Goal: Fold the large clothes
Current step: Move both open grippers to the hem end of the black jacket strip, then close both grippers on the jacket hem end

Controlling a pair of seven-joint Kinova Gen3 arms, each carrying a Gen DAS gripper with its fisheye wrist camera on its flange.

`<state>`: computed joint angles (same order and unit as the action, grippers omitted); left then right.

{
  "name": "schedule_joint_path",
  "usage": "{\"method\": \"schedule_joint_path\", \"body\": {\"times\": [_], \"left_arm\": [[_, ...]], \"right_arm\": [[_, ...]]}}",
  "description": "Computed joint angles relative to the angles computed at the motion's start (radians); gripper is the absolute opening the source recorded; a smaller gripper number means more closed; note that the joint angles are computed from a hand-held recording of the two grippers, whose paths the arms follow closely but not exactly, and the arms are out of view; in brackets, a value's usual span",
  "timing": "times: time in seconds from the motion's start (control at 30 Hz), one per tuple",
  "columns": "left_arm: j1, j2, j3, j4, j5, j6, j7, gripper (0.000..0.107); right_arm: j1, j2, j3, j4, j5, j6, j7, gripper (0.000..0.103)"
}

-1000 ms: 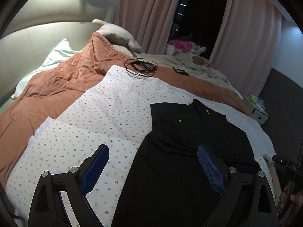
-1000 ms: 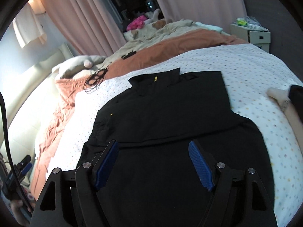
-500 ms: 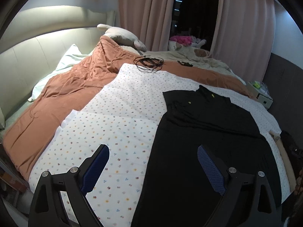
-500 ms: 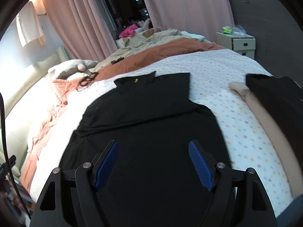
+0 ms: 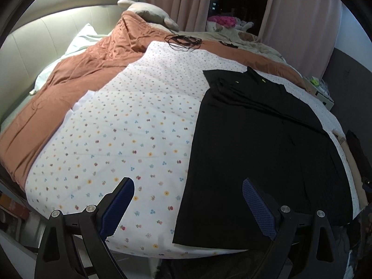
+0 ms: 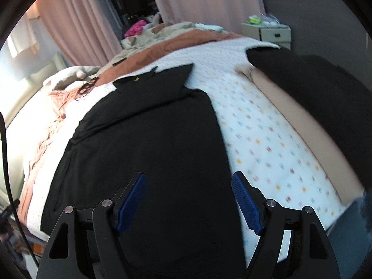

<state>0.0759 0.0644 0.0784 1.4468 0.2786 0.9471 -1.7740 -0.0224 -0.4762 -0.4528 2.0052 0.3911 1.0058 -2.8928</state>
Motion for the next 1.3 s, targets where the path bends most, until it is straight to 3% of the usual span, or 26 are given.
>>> {"method": "schedule_joint_path", "body": {"times": [0.1, 0.33, 0.5, 0.67, 0.73, 0.83, 0.97, 1.13, 1.3], "left_arm": [[-0.004, 0.012, -0.004, 0.022, -0.003, 0.013, 0.007, 0.095], [-0.047, 0.046, -0.009, 0.070, 0.092, 0.069, -0.055, 0.090], [-0.093, 0.082, 0.000, 0.085, 0.177, 0.144, -0.112, 0.068], [-0.119, 0.080, -0.015, 0.109, 0.260, 0.150, -0.174, 0.068], [-0.139, 0.096, -0.016, 0.096, 0.306, 0.178, -0.197, 0.067], [-0.178, 0.147, -0.008, 0.066, 0.398, 0.242, -0.241, 0.056], [-0.215, 0.183, -0.001, 0.060, 0.479, 0.275, -0.247, 0.055], [-0.259, 0.182, 0.000, 0.092, 0.552, 0.331, -0.294, 0.055], [-0.257, 0.189, -0.006, 0.100, 0.592, 0.315, -0.276, 0.052]], "right_arm": [[-0.014, -0.027, 0.027, 0.054, -0.033, -0.010, 0.006, 0.076], [-0.019, -0.098, 0.073, 0.177, -0.129, -0.069, 0.016, 0.076], [-0.014, -0.142, 0.093, 0.247, -0.199, -0.120, 0.053, 0.076], [-0.003, -0.214, 0.113, 0.304, -0.261, -0.193, 0.105, 0.077], [-0.012, -0.252, 0.144, 0.336, -0.302, -0.242, 0.130, 0.077], [-0.029, -0.296, 0.188, 0.385, -0.369, -0.330, 0.160, 0.077], [-0.050, -0.324, 0.217, 0.448, -0.457, -0.459, 0.195, 0.077], [-0.067, -0.334, 0.213, 0.517, -0.559, -0.599, 0.229, 0.076], [-0.032, -0.328, 0.166, 0.566, -0.630, -0.712, 0.215, 0.074]]}}
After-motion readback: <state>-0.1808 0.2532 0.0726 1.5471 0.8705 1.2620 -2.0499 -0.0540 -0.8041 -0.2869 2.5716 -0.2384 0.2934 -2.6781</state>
